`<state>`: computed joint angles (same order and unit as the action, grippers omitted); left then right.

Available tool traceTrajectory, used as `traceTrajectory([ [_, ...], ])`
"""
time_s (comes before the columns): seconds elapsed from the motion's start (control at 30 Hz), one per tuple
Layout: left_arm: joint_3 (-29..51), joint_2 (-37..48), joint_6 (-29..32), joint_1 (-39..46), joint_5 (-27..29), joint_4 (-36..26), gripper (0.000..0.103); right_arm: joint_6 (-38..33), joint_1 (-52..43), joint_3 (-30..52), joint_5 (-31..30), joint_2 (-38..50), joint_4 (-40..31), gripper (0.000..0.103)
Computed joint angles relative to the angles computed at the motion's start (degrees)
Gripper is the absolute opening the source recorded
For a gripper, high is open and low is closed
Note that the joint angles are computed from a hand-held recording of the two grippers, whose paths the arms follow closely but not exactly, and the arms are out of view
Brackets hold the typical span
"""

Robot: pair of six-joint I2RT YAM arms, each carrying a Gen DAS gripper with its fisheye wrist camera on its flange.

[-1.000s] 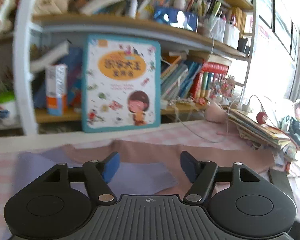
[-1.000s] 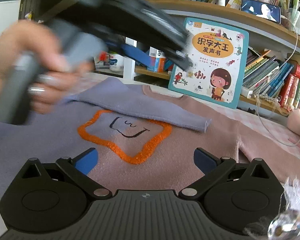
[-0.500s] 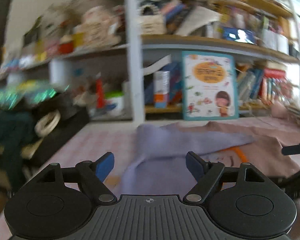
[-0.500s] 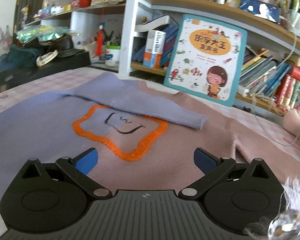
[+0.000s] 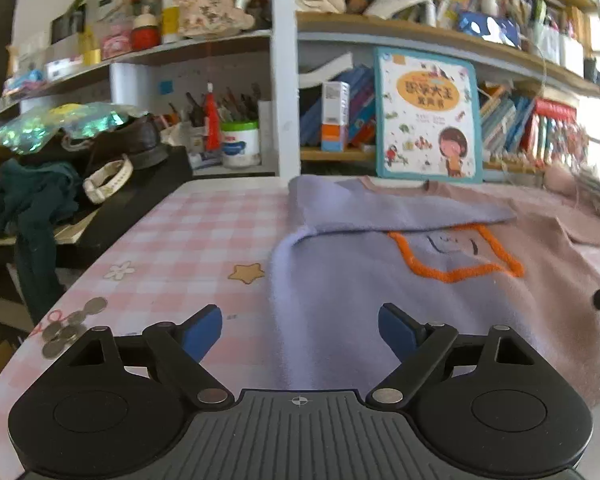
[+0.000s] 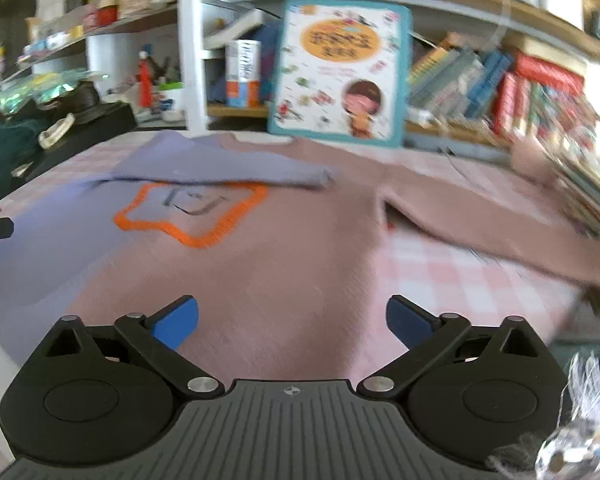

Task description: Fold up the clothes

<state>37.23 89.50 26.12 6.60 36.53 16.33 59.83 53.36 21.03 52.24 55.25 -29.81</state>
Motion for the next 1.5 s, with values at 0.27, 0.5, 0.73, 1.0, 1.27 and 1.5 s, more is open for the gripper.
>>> traceTrajectory([
  [0.27, 4.08, 4.21, 1.50, -1.19, -0.92, -6.87, 0.046, 15.16, 8.08, -0.17, -0.20, -3.61, -12.91, 0.035],
  [0.5, 5.00, 4.72, -1.07, 1.64, 2.45, -8.44, 0.005, 7.44, 5.39, -1.79, -1.55, -6.64, -6.45, 0.013],
  [0.73, 6.25, 5.28, -2.55, 2.85, 1.50, -8.06, 0.006, -7.70, -1.94, -3.43, -5.90, -4.67, 8.53, 0.013],
  [1.0, 10.51, 9.18, -5.13, 2.00, -0.31, -8.02, 0.006, -12.60, -7.17, -3.30, -6.86, -0.57, 15.12, 0.013],
  [1.27, 11.63, 9.70, -4.85, 1.05, -1.28, -8.71, 0.006, -10.34, -6.93, -2.50, -6.02, -0.23, 12.79, 0.013],
  [1.5, 10.70, 9.00, -4.56, 1.09, -2.07, -7.61, 0.010, -5.75, -2.94, -2.57, -4.05, -1.72, 8.29, 0.018],
])
